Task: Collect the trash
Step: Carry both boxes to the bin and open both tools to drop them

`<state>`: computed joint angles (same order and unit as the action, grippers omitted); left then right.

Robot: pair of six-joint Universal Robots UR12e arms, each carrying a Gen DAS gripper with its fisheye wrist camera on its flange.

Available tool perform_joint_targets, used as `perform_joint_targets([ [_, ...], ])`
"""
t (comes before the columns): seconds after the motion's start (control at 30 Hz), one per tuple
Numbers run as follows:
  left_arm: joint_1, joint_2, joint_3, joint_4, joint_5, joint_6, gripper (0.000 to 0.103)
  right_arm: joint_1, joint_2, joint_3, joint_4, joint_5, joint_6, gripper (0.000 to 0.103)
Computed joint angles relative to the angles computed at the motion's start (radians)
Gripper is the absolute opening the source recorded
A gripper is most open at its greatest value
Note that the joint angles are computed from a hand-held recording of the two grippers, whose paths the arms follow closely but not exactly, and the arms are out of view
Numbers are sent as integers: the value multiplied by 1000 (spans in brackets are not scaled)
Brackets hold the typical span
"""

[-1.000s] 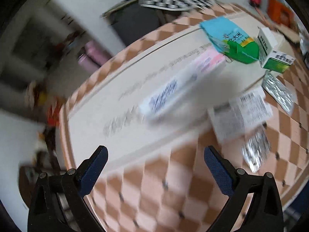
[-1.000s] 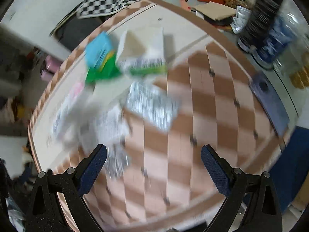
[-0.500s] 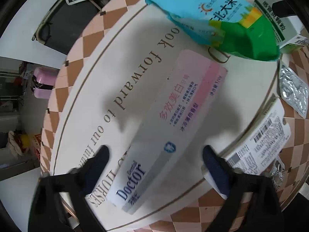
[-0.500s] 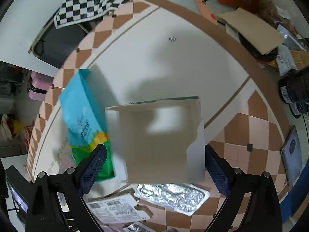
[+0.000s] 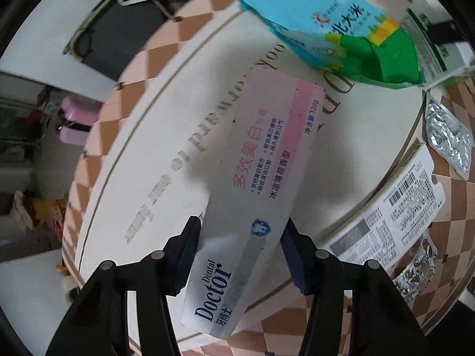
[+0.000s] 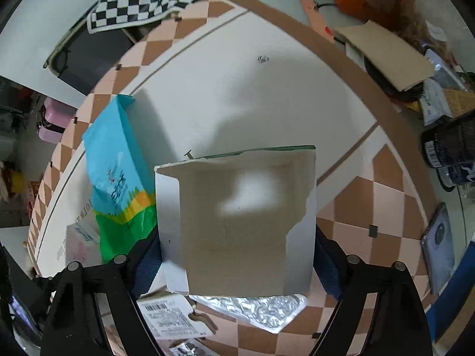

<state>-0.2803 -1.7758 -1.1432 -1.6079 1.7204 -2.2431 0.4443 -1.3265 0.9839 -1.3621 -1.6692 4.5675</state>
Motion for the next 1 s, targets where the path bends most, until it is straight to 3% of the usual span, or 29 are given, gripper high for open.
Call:
perform_joint_targets([
  [0.33,80,128,-56,52,-64,-126,48,125,30,-121,50,-128,-16,89],
  [0.5,171,238,-125,64,-157,-150,47,227,79,-227,114,-176,6,88],
  [0.7,346,380,-213,-12,-295,-138,47,375,184,-399,177,-216,99,88],
  [0.87,543,481,-255,-229,-399,-57,47,498,303,-592,248,-218,195,88],
  [1.0,709,549,-297,-408,-403,44,47,588,402,-731,273,-172,255,88],
])
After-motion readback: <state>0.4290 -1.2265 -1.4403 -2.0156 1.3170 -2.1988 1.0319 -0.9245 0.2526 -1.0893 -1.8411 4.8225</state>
